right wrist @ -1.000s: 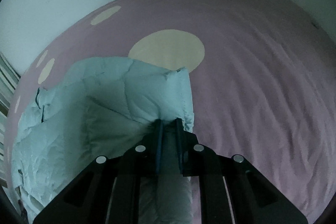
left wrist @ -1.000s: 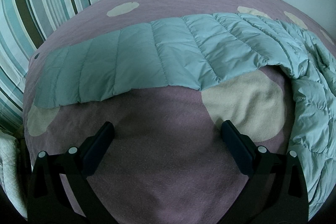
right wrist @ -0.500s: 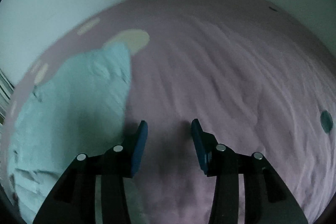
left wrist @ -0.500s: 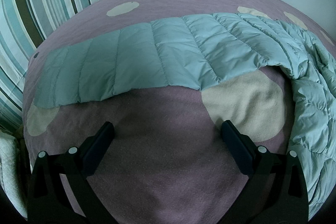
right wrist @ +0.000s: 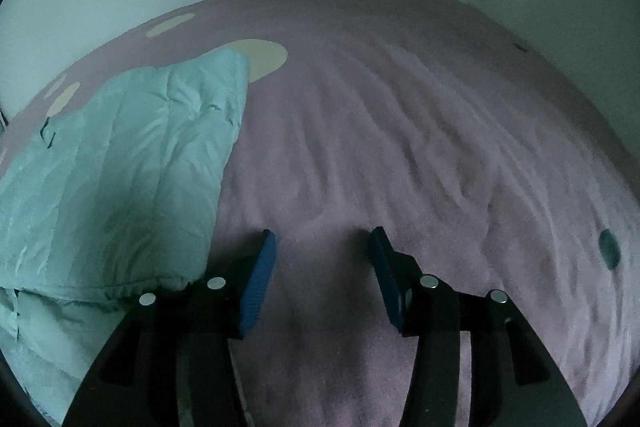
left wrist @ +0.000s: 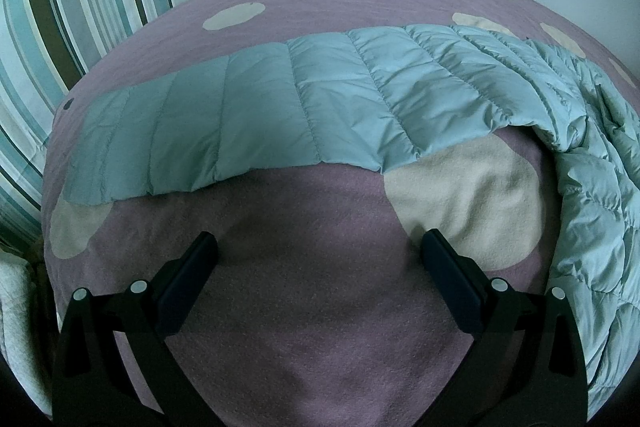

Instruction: Fold large clothes

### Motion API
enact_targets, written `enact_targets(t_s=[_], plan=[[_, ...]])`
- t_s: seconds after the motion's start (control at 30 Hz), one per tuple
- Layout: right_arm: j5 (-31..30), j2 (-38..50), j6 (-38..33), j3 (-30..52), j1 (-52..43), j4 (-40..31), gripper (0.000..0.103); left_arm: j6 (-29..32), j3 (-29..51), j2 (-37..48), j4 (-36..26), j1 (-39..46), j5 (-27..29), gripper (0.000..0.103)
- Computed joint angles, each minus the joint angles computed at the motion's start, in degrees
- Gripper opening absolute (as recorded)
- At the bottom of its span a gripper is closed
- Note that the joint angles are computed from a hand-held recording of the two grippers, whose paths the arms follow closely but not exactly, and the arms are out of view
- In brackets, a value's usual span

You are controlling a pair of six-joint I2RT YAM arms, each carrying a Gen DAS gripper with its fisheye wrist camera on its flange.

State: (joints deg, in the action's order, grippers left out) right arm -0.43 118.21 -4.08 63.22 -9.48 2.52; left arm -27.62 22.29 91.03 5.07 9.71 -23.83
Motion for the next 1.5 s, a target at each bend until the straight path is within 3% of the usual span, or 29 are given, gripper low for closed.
enact_targets(t_s=[0.17, 0.33, 0.57, 0.67, 0.83, 1.03, 1.17, 1.27, 1.33, 1.5], plan=[[5.8, -1.8, -1.3, -2.0, 0.3, 1.9, 0.057, 0.0, 0.1, 0.3, 0.2, 0.1, 0.2, 0.101], [6.2, 3.0, 1.0, 1.8, 0.2, 0.5, 0.076, -0.1, -0.2, -0.1, 0.5, 0.2, 0.6, 0.101], [5.3, 4.7, 1.9, 4.0, -0.5, -0.2, 0.082, 2.6, -4.8, -10.7, -3.0, 2.7, 2.8, 0.101], [5.2, 4.6, 1.8, 3.8, -0.8, -0.2, 0.084, 5.5, -7.7, -20.6, -6.1, 9.4, 5.1, 0.101], [4.2, 3.2, 0.9, 2.0, -2.3, 0.4, 0.085, 15.0, -7.4, -27.7, -8.9, 30.4, 17.1, 0.101], [4.6, 2.5, 0.9, 0.8, -2.3, 1.1, 0.086, 22.2, -3.4, -18.6, -5.2, 46.8, 22.0, 0.100], [4.8, 2.6, 1.0, 0.7, -2.2, 1.3, 0.086, 24.0, 1.7, -11.0, -6.6, 56.1, 31.8, 0.093], [4.9, 2.5, 1.1, 0.3, -2.1, 1.6, 0.086, 26.6, 3.7, -8.3, -7.4, 57.3, 34.0, 0.088], [4.9, 2.5, 1.1, 0.4, -2.1, 1.5, 0.087, 28.8, 4.5, -6.5, -7.1, 57.7, 35.2, 0.078], [4.8, 2.6, 1.1, 0.5, -2.1, 1.5, 0.087, 29.7, 5.2, -4.0, -6.2, 58.1, 37.4, 0.072]])
